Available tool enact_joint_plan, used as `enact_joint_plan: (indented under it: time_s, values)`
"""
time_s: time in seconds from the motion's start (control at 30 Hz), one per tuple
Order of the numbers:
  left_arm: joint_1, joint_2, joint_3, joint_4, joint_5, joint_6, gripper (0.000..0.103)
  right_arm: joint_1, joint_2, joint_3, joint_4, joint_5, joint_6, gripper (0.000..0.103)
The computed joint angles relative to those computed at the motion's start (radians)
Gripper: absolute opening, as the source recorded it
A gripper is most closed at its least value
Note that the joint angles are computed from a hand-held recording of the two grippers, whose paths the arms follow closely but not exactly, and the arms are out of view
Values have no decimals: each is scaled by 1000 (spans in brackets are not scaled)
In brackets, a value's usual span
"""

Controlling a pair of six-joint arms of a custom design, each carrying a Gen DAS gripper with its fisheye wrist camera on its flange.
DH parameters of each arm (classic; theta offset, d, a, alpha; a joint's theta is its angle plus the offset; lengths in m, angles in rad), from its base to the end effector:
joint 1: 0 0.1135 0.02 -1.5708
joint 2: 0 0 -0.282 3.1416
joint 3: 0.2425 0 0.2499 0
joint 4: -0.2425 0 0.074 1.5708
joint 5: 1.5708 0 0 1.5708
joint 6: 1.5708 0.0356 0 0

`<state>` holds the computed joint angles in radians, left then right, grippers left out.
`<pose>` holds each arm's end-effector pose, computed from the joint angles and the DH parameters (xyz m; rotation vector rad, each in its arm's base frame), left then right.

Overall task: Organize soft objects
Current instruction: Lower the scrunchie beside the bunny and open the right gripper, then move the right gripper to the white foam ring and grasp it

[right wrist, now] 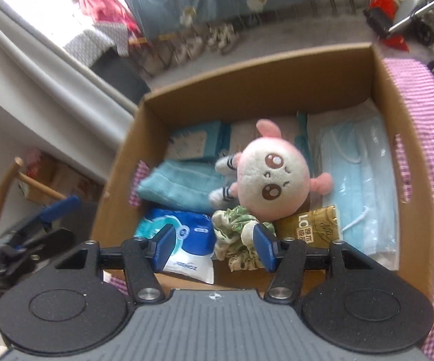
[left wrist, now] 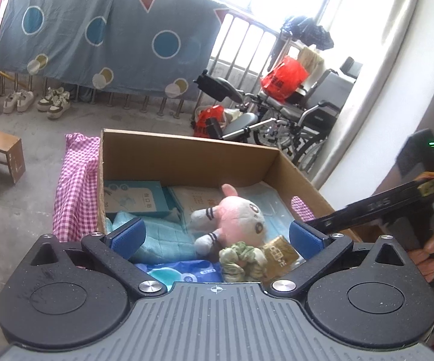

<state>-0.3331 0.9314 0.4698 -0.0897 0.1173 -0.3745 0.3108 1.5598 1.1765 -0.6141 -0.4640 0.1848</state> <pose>0.1771 -0.0657 0.2282 0.0263 2.1660 -0.5386 0.3015 0.1136 0.2715 -0.3433 2.5752 0.7810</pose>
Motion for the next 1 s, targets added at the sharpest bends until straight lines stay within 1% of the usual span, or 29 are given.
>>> enact_joint_plan:
  time_s: [0.1, 0.23, 0.33, 0.43, 0.47, 0.53, 0.63, 0.7, 0.77, 0.83, 0.9, 0.93, 1.0]
  values:
    - [-72, -22, 9, -33, -37, -10, 102, -64, -199, -158, 63, -29, 21, 60]
    - [-200, 1, 33, -52, -83, -23, 102, -207, -451, -349, 58, -117, 20, 61]
    - [-325, 71, 66, -36, -119, -30, 102, -374, -621, -488, 3, -220, -23, 61]
    - [-454, 192, 110, -4, -139, -42, 102, -599, -734, -605, -99, -335, -131, 61]
    - [-492, 244, 127, 14, -134, -44, 102, -685, -751, -642, -134, -370, -189, 61]
    - [-569, 366, 171, 43, -116, -56, 102, -872, -744, -693, -223, -428, -355, 61]
    - [-662, 559, 247, 91, -86, -62, 101, -1078, -694, -754, -280, -430, -563, 60]
    - [-710, 676, 309, 112, -89, -36, 99, -1163, -650, -782, -268, -426, -658, 59]
    - [-751, 775, 373, 120, -124, -10, 95, -1208, -618, -805, -225, -416, -708, 56]
    - [-778, 854, 437, 110, -147, 29, 88, -1200, -616, -831, -159, -390, -692, 55]
    - [-808, 905, 478, 110, -189, 71, 84, -1173, -612, -855, -82, -364, -660, 52]
    - [-820, 926, 494, 111, -206, 90, 83, -1193, -597, -865, -74, -365, -697, 50]
    - [-835, 967, 535, 99, -225, 126, 79, -1186, -575, -878, -32, -362, -706, 50]
